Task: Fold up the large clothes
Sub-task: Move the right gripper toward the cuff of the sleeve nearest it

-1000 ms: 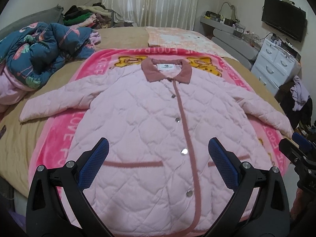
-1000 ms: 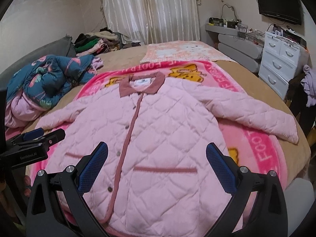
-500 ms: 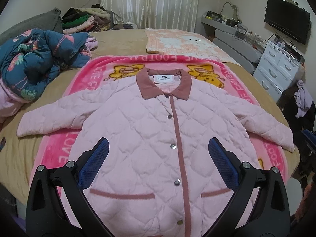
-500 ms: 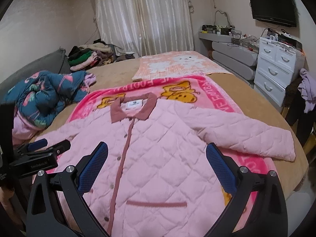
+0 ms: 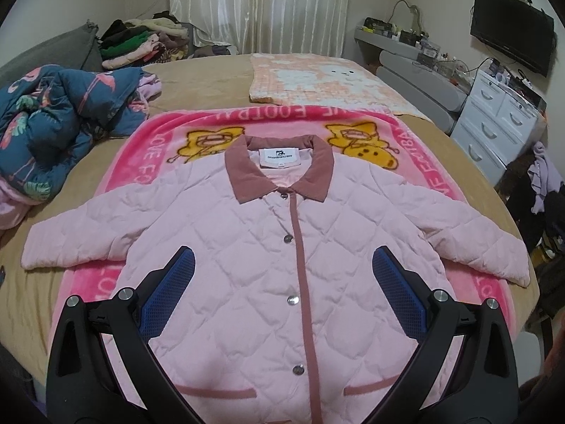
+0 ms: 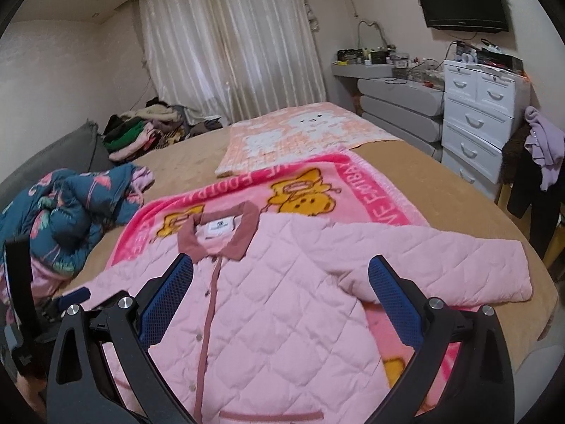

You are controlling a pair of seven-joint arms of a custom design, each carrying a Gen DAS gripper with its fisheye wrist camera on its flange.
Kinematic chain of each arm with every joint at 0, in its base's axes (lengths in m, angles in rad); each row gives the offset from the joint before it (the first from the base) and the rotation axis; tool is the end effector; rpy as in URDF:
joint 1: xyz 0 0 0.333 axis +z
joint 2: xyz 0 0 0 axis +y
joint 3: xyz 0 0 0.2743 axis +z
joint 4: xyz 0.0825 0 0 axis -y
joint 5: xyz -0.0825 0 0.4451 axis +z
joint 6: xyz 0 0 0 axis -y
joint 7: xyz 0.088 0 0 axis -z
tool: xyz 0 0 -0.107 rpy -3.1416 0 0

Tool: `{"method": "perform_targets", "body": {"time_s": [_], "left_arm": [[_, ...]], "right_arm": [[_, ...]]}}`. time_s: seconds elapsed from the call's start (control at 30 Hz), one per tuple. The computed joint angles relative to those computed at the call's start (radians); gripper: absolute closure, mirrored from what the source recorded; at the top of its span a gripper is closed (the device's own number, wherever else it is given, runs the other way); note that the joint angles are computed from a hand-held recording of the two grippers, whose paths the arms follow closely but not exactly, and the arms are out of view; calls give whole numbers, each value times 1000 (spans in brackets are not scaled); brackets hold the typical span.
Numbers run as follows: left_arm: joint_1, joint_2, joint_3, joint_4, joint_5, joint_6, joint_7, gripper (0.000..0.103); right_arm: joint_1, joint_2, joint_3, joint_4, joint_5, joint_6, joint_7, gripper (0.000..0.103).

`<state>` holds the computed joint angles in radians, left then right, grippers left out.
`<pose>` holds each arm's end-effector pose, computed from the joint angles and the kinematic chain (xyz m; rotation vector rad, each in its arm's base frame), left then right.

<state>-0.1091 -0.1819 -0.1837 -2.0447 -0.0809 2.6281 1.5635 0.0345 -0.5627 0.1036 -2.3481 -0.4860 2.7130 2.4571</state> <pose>0.5924 -0.1821 0.5504 -1.5934 2.0329 -0.8593 0.5064 0.0935 0.5945 -1.2641 1.8873 -0.8320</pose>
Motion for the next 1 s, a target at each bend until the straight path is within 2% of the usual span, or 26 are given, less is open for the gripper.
{"method": "perform_targets", "body": {"time_s": [0.27,0.47,0.63,0.9,1.0], "left_arm": [[-20,107,-12,110,30,14,-9,9],[-41,182,-14,173,83,7,-41,9],[-66,247,-7,216,189,14,-111,9],[-109,327,3,276,251,-4,-135,9],[-114,352,-2,297,211,-29,-109,9]], "right_arm": [[-94,42,21,35,-79,-8,117,4],[-149,79,7,28,-139,-37,242,4],[-168,100,-23,-3,-169,-52,312,4],[-196,123,-54,-39,-201,-71,400,4],[-207,124,-61,-55,-210,-83,430,4]]}}
